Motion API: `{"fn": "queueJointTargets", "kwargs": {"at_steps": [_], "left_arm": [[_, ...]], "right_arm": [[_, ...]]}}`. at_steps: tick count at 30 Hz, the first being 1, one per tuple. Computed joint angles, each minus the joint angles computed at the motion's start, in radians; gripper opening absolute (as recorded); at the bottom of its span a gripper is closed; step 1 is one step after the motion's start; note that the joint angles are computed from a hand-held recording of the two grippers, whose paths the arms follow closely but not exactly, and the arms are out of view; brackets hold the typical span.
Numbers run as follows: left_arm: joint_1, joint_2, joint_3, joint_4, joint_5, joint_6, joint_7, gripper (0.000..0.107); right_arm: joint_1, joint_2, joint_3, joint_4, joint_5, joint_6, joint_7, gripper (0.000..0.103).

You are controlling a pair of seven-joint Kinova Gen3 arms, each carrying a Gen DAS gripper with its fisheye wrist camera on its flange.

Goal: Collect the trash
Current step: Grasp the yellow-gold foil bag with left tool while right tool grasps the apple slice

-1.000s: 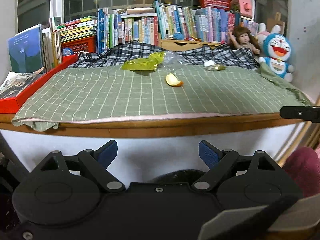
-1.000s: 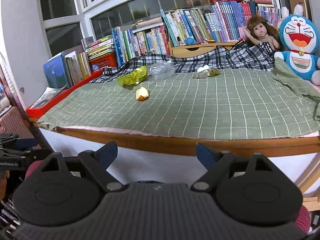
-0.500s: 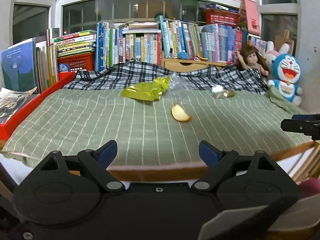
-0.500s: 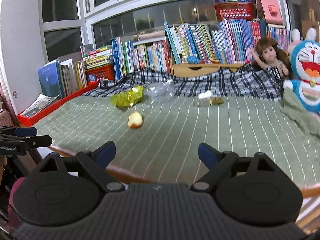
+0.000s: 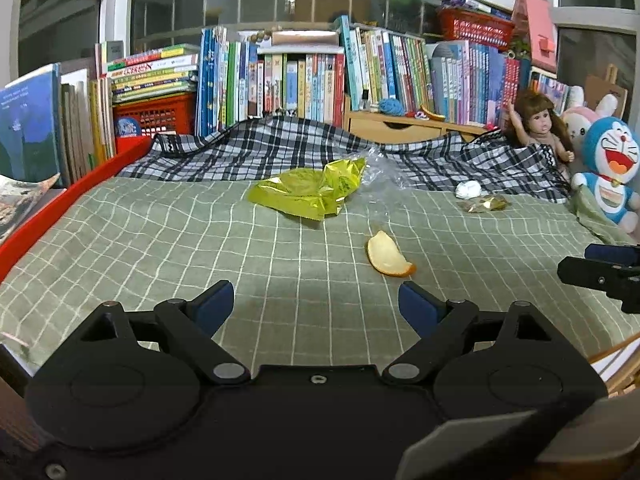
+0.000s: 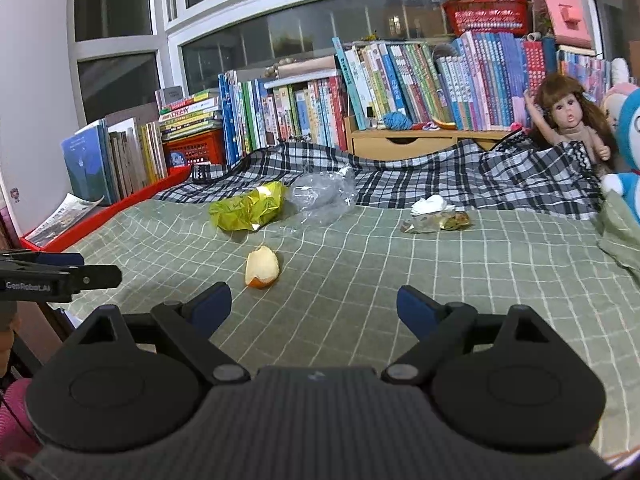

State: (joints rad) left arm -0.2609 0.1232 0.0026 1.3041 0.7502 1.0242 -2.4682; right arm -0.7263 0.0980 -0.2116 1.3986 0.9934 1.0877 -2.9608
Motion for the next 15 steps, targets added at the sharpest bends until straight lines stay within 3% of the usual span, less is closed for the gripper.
{"fn": "queueJointTargets", "kwargs": {"at_steps": [8,12,15], "left_arm": [[0.063,0.107,0.056,-0.103,-0.086,-0.056,0.125,0.089],[0.058,0.181,0.095,-0.182,-0.071,-0.037,0.167,0.089],[0.079,0.250,0.105,-0.276,-0.110,-0.012,0.277,0.089]], "right_arm": [[0.063,0.048,0.056,-0.033,-0.082,-0.119,0.060,0.095],[0.084,0.095,0.079,-0.077,-0.149,-0.173,0.162,0.095],[0.089,0.140,0.100,-0.119,-0.207,-0.201,0.250,0.095]]}}
